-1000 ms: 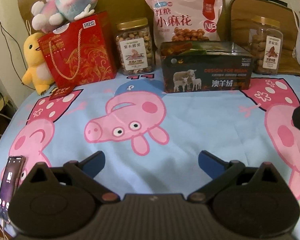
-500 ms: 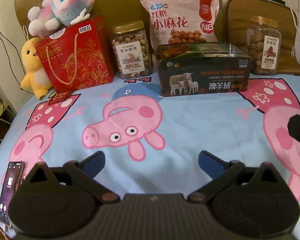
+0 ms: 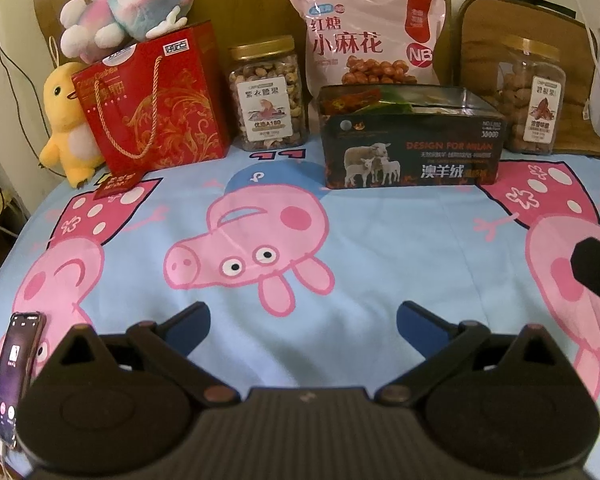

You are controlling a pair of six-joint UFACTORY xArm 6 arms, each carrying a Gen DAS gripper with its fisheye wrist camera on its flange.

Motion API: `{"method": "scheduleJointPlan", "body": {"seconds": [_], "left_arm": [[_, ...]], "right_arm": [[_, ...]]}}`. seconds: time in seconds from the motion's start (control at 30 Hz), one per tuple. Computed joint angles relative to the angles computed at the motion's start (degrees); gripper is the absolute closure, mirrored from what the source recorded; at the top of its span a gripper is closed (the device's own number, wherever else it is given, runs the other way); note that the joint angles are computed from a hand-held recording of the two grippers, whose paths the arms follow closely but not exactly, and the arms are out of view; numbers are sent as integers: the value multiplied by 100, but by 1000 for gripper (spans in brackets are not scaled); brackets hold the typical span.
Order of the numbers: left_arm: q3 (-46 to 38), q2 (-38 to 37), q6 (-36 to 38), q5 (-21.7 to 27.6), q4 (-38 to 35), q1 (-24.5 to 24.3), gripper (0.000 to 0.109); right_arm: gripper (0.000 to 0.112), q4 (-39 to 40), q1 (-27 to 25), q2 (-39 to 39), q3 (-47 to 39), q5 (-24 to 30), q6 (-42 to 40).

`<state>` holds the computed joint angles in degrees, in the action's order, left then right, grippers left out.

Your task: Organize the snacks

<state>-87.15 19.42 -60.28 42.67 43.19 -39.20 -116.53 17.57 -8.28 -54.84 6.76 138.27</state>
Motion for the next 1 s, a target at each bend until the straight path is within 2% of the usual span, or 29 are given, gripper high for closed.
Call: {"method": "scheduleJointPlan", "body": {"seconds": [1.0], "left_arm": [[256,-212,-179,-50,232,-25,6]], "right_arm": [[14,-43,152,-67,31,130,-25]]}}
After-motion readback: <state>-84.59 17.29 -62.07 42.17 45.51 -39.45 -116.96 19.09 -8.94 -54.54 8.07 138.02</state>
